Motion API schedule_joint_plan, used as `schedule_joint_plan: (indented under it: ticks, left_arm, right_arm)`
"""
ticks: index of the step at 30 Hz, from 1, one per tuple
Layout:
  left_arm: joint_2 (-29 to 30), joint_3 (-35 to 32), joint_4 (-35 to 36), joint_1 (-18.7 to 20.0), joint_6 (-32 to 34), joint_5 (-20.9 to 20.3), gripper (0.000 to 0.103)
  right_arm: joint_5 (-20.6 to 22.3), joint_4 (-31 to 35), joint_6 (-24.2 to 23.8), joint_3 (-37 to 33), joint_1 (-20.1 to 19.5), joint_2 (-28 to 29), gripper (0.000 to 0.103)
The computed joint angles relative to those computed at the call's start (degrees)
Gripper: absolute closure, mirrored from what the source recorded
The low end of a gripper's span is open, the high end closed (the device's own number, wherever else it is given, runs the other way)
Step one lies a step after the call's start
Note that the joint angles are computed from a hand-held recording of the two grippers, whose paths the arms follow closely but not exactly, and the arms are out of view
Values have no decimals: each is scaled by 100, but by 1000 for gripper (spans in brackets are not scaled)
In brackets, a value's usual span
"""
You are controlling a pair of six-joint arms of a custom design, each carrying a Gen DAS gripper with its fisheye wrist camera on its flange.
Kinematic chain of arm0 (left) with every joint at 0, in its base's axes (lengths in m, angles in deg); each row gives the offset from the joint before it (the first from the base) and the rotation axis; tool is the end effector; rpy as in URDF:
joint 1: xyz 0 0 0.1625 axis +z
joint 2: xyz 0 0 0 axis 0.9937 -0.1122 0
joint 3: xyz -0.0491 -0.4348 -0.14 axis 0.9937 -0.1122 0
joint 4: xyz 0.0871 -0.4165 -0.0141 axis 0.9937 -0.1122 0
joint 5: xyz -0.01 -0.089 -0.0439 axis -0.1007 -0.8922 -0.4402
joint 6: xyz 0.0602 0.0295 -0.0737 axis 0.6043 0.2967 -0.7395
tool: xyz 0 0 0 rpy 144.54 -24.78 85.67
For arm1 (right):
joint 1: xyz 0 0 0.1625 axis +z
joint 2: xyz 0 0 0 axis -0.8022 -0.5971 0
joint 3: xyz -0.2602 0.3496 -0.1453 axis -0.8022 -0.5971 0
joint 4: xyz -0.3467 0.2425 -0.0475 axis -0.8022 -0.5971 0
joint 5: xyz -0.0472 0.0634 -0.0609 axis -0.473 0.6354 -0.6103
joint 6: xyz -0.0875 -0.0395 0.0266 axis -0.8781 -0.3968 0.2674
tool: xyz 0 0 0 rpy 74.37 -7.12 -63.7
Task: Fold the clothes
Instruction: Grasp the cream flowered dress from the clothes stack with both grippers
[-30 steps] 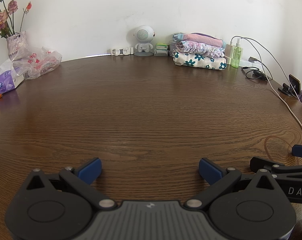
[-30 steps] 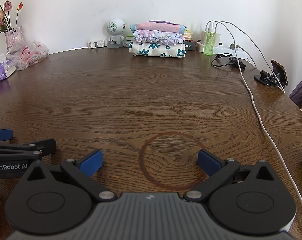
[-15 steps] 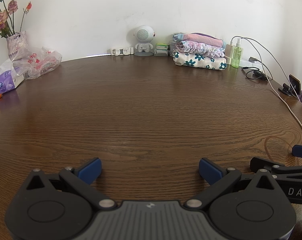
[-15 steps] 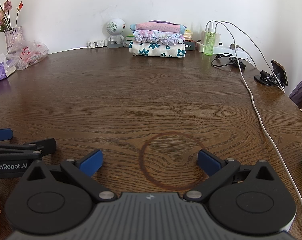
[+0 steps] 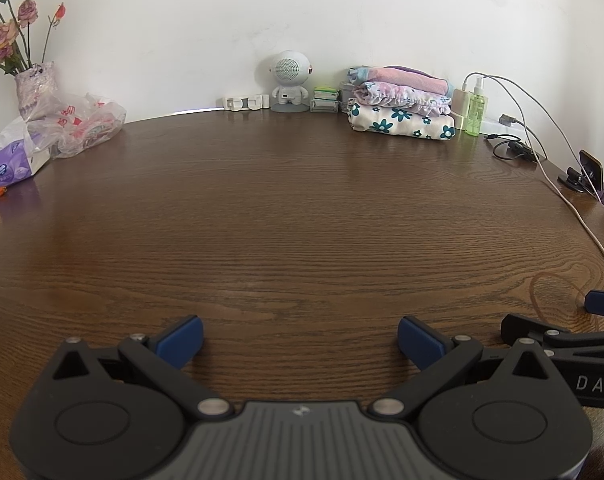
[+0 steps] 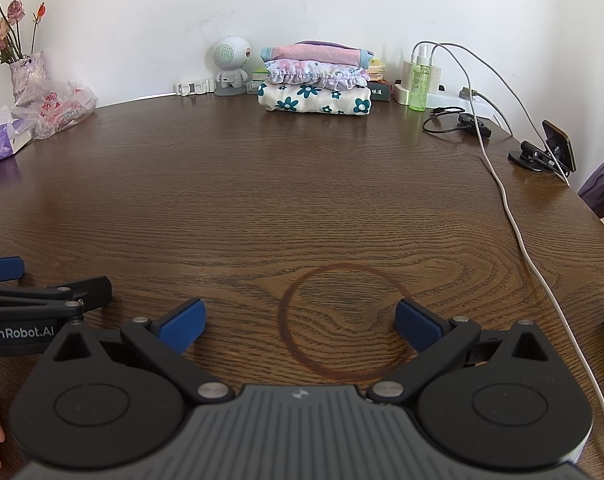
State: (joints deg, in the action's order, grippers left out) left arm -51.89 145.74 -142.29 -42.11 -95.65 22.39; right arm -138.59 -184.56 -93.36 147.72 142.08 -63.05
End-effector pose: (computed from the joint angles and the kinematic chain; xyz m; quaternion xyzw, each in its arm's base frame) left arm -0.1952 -0.4617 0.0058 0.2124 0.8409 -0.3713 0.3314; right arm 0.0755 -0.4425 0.1287 0.1192 -0.8303 0.4087 0.3595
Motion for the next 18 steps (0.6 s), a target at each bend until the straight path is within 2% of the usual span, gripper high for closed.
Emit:
schedule_joint_plan:
  ticks: [4,5,7,9,11,13,15,17,18]
  left_arm:
    - [-88,-109,225,82,107,-145,0]
    - [-202,-200,494,158,117,-296,1]
    - [-318,-496,594,338,309,-643,1]
    - [-280,-865,249,544,911,-1057,0]
    - [-177,-1419,248,776,1774,-1434,0]
    - [118,-2134,156,943,2542,-1432,0]
    - [326,-2855,507,1151,2865,-1699,0]
    - [580,-3549,828,1336,2905,-1989,0]
    - [738,-3900,881,1452,3021,-2255,0]
  right_arm:
    - [92,174,-40,-8,-30,-81,1]
    - [140,349,-49,-18,-47,-160,0]
    - [195,1004,103,-164,-66,-433,0]
    - [339,1348,208,-414,-114,-612,1]
    - [489,1635,104,-784,-164,-719,1]
    - [679,2042,-56,-1202,-244,-801,1]
    - [886,2522,-237,-1663,-337,-846,1]
    - [1066,2976,-362,-2163,-425,-830,1]
    - [1082,3014,-464,-2444,-449,-735,1]
